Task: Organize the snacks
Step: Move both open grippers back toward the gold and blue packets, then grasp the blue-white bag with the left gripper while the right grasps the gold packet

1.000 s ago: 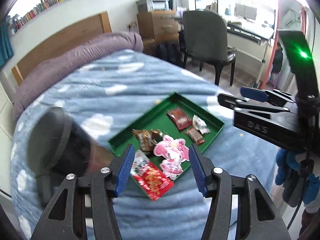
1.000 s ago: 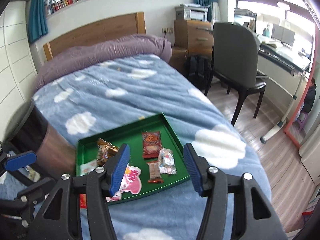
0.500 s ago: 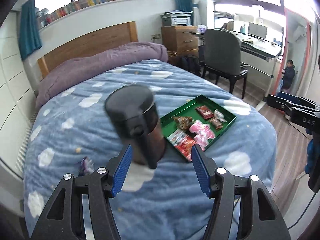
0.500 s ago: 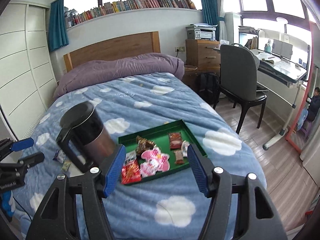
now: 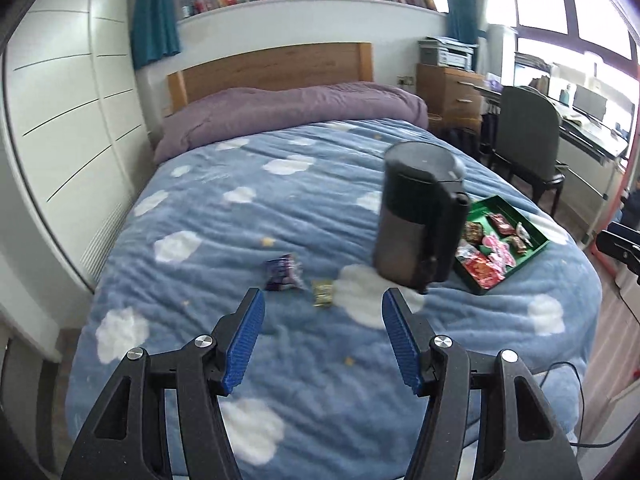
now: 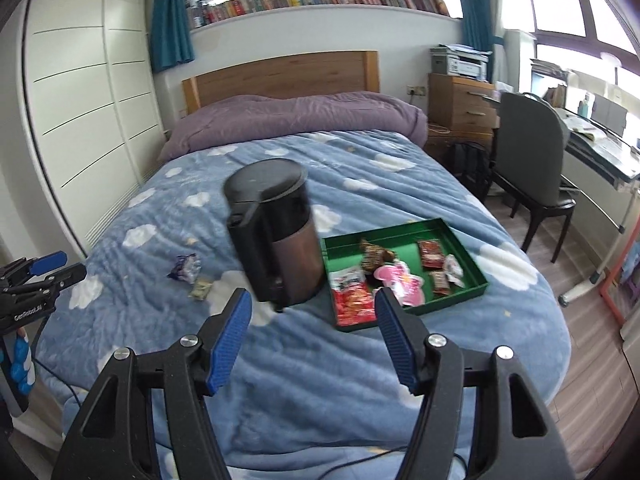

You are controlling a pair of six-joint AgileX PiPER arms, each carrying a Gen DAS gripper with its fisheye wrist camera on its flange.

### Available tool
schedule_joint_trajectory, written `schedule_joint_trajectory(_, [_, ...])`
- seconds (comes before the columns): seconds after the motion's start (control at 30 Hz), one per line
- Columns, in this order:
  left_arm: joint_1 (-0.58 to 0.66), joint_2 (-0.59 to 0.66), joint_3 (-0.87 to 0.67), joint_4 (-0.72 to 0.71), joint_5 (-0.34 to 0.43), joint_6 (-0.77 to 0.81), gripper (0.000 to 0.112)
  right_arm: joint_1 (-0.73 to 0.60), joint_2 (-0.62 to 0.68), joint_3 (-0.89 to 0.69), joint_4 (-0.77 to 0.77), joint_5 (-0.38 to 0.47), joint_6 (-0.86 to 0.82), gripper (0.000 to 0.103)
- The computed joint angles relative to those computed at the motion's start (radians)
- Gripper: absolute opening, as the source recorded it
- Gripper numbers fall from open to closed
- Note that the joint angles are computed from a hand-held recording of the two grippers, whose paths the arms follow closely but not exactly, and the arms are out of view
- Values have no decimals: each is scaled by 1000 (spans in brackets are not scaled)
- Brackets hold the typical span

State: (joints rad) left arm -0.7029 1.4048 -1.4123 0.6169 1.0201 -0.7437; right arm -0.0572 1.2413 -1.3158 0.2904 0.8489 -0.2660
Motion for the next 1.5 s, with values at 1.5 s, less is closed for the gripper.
schedule_joint_trajectory(1.5, [550,609,-328,-569,-183,573,58,472,982,-656,-140,-24,352,96])
